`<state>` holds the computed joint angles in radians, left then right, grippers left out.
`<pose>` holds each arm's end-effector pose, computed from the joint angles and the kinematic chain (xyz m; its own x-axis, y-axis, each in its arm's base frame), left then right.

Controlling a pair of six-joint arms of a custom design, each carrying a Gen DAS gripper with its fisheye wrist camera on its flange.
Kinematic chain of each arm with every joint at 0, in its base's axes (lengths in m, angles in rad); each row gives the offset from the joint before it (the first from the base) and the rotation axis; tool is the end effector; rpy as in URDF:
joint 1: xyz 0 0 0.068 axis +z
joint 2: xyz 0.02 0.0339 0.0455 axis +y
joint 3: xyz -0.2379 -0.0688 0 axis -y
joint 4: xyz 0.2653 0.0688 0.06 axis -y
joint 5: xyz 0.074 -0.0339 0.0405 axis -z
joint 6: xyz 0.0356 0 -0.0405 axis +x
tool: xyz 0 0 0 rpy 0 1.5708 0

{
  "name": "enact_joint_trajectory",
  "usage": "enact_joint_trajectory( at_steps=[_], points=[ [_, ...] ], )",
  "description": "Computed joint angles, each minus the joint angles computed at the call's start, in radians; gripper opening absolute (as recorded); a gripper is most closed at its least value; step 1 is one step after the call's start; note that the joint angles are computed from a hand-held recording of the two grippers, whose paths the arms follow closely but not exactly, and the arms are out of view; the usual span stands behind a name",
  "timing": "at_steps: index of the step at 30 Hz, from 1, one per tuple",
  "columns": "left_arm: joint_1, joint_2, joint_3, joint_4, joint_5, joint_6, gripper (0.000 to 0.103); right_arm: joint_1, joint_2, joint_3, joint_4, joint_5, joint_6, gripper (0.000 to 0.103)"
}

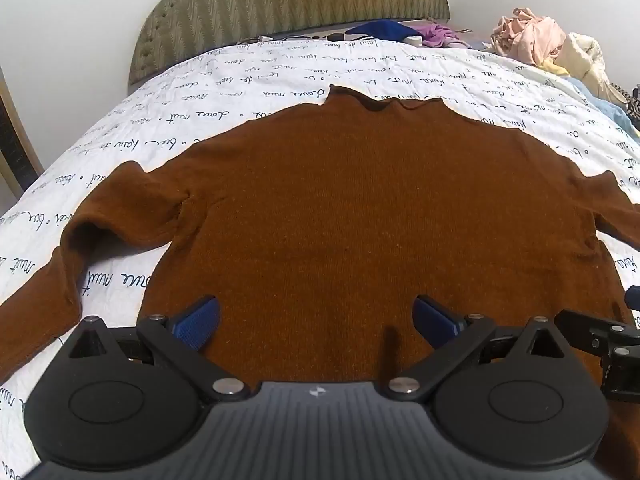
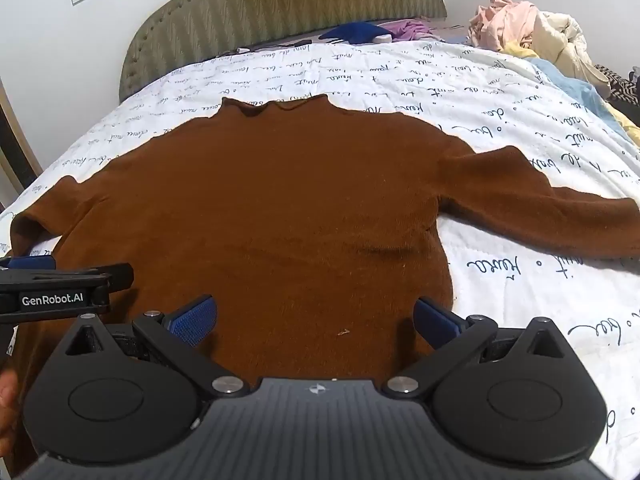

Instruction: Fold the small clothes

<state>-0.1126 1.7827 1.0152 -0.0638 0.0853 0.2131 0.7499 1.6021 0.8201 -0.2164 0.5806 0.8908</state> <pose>0.3737 -0.0453 0.1242 -0.6818 0.2892 -0.6720 0.3204 0.9438 0.0810 0.2432 0.1998 0.1197 -0.6609 0.2730 -0.6991 0.2567 0.9575 0.1312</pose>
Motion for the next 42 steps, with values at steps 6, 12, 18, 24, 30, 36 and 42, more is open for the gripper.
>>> enact_joint_trajectory(
  at_steps=[6, 12, 18, 24, 30, 36, 42],
  points=[
    [0.007, 0.006, 0.007, 0.001, 0.020, -0.011, 0.103, -0.012, -0.031, -0.025, -0.009, -0.027, 0.019, 0.103],
    [0.012, 0.002, -0.002, 0.000, 0.034, -0.009, 0.103, -0.014, -0.043, -0.047, 0.002, -0.031, 0.031, 0.103],
    [0.013, 0.008, 0.002, -0.002, 0.038, -0.023, 0.103, -0.012, -0.038, -0.044, 0.007, -0.031, 0.036, 0.103],
    [0.009, 0.004, -0.014, 0.018, 0.025, -0.029, 0.103, -0.011, -0.028, -0.036, 0.007, -0.029, 0.045, 0.103],
    [0.008, 0.015, -0.007, 0.012, 0.023, -0.037, 0.103, -0.012, -0.029, -0.042, 0.014, -0.026, 0.050, 0.103],
    [0.011, 0.022, -0.005, 0.017, 0.020, -0.031, 0.103, -0.010, -0.037, -0.053, 0.021, -0.027, 0.049, 0.103],
    [0.004, 0.021, -0.010, 0.024, 0.009, -0.026, 0.103, -0.009, -0.035, -0.054, 0.027, -0.026, 0.049, 0.103]
  ],
)
